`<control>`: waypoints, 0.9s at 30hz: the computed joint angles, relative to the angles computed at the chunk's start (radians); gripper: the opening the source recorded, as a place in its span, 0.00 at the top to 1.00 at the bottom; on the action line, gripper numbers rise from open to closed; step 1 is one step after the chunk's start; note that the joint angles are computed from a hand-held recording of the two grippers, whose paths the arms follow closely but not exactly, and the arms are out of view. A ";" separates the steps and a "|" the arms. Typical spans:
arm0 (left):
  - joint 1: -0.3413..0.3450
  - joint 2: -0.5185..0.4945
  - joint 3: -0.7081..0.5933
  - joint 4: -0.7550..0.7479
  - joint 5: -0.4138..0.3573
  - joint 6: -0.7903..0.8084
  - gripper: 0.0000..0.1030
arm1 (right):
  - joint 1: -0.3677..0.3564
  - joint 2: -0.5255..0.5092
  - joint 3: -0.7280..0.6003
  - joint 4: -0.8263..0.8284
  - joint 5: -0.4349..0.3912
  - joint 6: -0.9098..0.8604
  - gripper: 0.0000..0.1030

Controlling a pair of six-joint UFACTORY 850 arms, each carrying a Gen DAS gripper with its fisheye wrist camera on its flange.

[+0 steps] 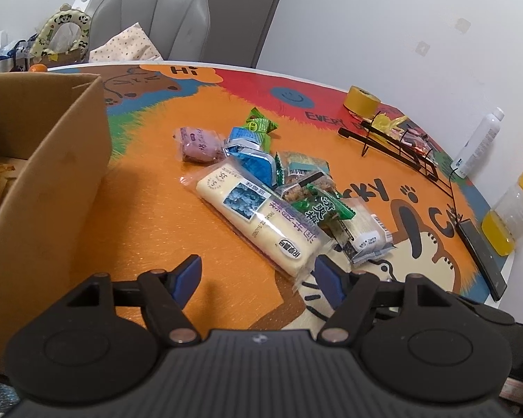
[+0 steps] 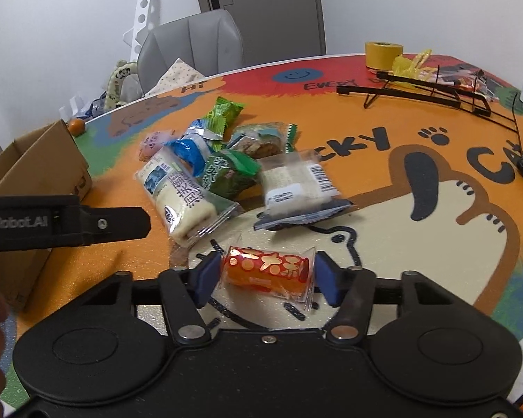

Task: Organize snacks
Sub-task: 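Close the right tool on the orange candy roll and lift it, then grasp the long cake bag with the left tool while the right tool holds the candy roll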

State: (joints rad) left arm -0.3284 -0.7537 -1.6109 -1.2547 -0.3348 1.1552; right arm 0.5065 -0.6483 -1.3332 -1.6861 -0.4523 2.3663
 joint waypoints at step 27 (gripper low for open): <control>-0.072 -0.149 -0.205 0.345 0.133 -0.400 0.21 | -0.031 0.048 0.090 -0.002 -0.070 0.065 0.37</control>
State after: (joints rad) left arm -0.4003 -0.9025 -1.8162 -0.9096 -0.2020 0.7551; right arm 0.4757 -0.5999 -1.2430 -1.6883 -0.5226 2.4312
